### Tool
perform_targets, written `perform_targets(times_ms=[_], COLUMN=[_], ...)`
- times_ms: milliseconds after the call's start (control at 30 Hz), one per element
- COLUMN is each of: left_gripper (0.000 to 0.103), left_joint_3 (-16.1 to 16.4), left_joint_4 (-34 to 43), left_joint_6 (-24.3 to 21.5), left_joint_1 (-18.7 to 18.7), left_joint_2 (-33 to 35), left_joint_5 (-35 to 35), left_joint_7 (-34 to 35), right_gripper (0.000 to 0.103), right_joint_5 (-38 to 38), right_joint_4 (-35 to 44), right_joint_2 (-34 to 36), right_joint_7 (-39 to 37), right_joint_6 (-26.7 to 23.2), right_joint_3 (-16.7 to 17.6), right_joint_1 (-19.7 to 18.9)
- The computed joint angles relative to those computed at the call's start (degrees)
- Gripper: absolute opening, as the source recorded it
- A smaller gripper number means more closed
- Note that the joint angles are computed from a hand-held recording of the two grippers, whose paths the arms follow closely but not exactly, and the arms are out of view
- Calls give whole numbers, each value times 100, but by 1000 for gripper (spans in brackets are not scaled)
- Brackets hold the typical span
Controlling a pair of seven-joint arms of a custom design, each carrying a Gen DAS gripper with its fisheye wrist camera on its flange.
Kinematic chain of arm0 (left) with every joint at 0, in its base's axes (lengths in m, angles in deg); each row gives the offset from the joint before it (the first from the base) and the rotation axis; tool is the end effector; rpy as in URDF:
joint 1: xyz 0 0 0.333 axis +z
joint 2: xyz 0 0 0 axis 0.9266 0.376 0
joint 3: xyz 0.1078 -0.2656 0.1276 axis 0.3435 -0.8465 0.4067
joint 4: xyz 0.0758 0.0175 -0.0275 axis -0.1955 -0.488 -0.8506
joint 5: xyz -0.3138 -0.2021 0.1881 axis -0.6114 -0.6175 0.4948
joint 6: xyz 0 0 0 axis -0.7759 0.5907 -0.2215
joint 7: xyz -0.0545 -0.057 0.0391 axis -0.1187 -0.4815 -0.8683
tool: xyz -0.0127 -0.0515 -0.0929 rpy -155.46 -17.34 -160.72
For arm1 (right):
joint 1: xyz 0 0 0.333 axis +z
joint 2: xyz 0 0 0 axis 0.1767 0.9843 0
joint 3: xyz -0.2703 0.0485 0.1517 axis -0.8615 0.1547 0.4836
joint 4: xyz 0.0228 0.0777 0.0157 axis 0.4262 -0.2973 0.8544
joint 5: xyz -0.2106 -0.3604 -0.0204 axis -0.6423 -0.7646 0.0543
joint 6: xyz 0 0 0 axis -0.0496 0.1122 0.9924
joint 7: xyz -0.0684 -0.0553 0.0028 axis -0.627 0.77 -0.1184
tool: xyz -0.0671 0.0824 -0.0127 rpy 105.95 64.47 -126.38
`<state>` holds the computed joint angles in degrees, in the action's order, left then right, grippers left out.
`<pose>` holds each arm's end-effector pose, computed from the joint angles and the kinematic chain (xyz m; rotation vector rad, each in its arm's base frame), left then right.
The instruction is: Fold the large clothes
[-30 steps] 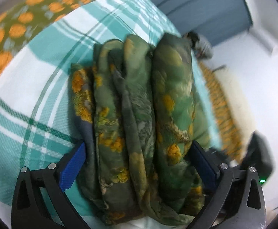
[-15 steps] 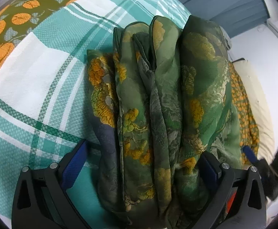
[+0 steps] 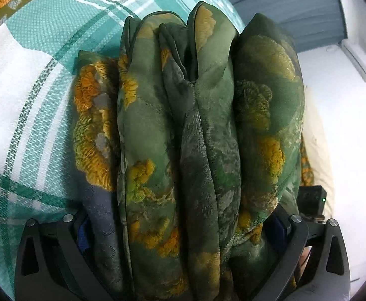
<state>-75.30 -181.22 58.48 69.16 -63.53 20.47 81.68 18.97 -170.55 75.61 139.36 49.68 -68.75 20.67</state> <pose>0.5944 -0.0461 0.4033 2.2494 -1.3838 1.1564 0.6113 0.2329 0.3814 -1.7323 1.6817 0.6785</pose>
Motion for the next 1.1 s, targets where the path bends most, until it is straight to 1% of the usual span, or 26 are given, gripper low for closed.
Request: perform_targets(times_ms=[33,67,133,167,233,267,333,467,567,633,667,800,833,900,933,967,1033,1067,1100], left_gripper=[86,80,65,63,55,55,53,53,53,53,53,53,53,53,53,53,57,59,63], left_joint_3=[-5,-17,-27,-29,-19,-34,-54,-60,31,26,14,-111,-145,-247,-269,-312,-376,-312,-278], left_joint_4=[-6,-92,-276,-317,-412,-494,-599,-462,-126,255,580,1349,1626,1879,2149,2244,2538,2786,2869], left_joint_6=[51,62,189,279,442,604,811,991,957,947,960,1011,1040,1139,1187,1188,1192,1139,1007], left_joint_1=[-13,-27,-91,-130,-213,-278,-401,-613,-664,-674,-671,-559,-526,-416,-405,-355,-299,-353,-352], left_joint_2=[-24,-115,-339,-419,-557,-676,-871,-1017,-864,-627,-392,192,422,710,975,1081,1494,1834,2008], left_joint_5=[98,50,229,390,413,353,504,955,1080,1097,1124,1395,1468,1431,1594,1669,1912,2264,2466], left_joint_7=[-47,-2,-125,-244,-311,-270,-342,-529,-503,-450,-443,-562,-620,-536,-662,-713,-889,-1212,-1501], right_gripper=[82,81,78,75,74,73,72,72,72,72,72,72,72,72,72,72,72,72,72], right_joint_5=[-51,-101,-281,-379,-560,-567,-441,-88,148,233,259,139,69,-34,-60,-130,-259,-342,-516], right_joint_4=[9,-36,-163,-246,-381,-456,-557,-822,-787,-697,-599,215,549,1179,1559,1933,2381,2572,2878], right_joint_2=[-3,-56,-245,-348,-556,-677,-859,-1292,-1402,-1387,-1314,-729,-463,56,386,712,1198,1424,1739], right_joint_7=[-8,-19,-23,-53,-69,-149,-320,-716,-876,-1035,-1071,-1181,-1196,-1259,-1261,-1193,-1092,-1000,-750], right_joint_6=[33,75,253,431,735,843,926,998,964,984,1049,973,917,841,763,623,516,458,280], right_joint_3=[6,4,11,33,70,70,40,-132,-295,-377,-379,-425,-415,-331,-284,-244,-150,-105,-95], right_joint_1=[24,38,124,212,387,433,488,570,578,562,573,379,297,117,13,-87,-235,-291,-325])
